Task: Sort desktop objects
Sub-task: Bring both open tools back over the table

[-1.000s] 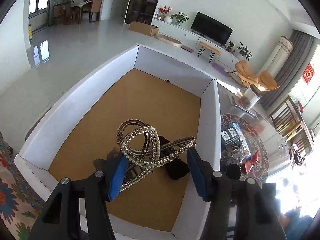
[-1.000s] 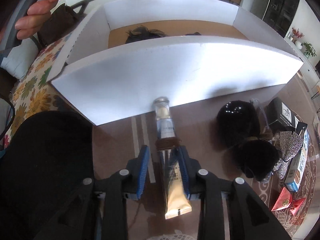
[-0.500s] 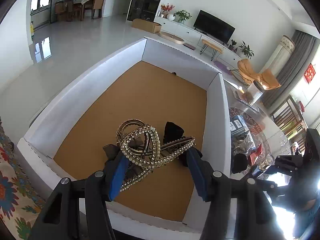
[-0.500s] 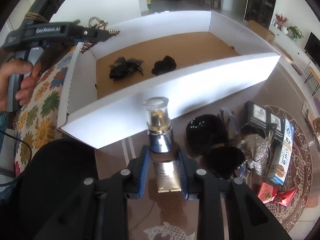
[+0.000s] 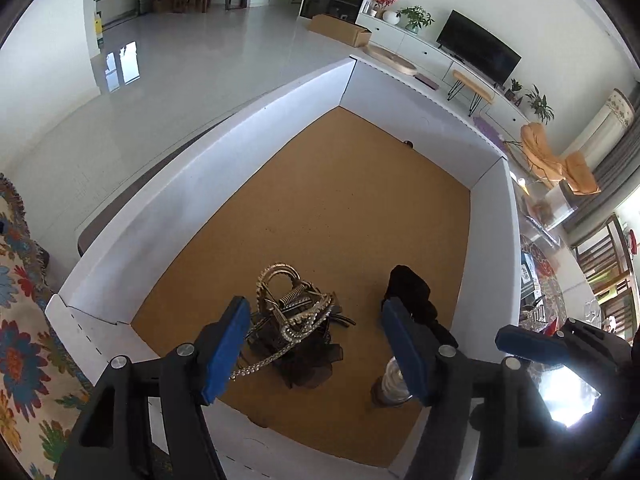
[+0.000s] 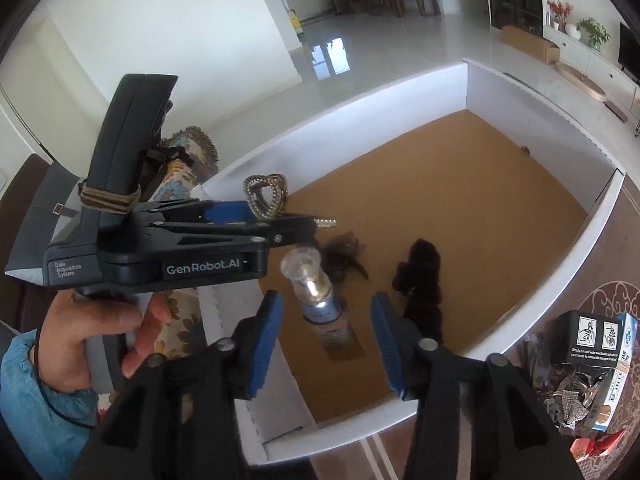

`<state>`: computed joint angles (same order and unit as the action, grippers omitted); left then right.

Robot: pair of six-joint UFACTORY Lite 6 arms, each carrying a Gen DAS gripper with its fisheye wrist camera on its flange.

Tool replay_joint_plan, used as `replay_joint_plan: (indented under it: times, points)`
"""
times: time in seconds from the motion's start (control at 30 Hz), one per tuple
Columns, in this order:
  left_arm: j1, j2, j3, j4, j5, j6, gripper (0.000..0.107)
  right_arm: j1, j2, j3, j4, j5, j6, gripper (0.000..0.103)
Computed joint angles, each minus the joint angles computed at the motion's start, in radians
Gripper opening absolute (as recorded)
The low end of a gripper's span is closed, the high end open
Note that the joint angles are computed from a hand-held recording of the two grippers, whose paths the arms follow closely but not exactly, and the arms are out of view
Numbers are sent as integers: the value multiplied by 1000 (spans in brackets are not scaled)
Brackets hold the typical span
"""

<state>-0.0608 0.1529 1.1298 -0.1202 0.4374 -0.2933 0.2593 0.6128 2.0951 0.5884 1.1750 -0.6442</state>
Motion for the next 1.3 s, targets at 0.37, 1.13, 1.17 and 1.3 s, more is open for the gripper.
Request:
replay_joint_plan:
  times: [0.37,1.13,1.17,1.3]
  points:
    - [-144,-166,-110,184,-61,-238,81,-333,-315,-409,189,-174,-320,89]
    - [-941,961,1008,644,290,-909,103,-1184,-249,-891,305,-511,-1047,102]
    - [-953,986,1031,688,314,-928,103,-1179,-247,-885,299,-505,-1021,103]
    - [-971,960,958,820,274,-1070,103,-1172,-249,-892,304,-517,-1022,103]
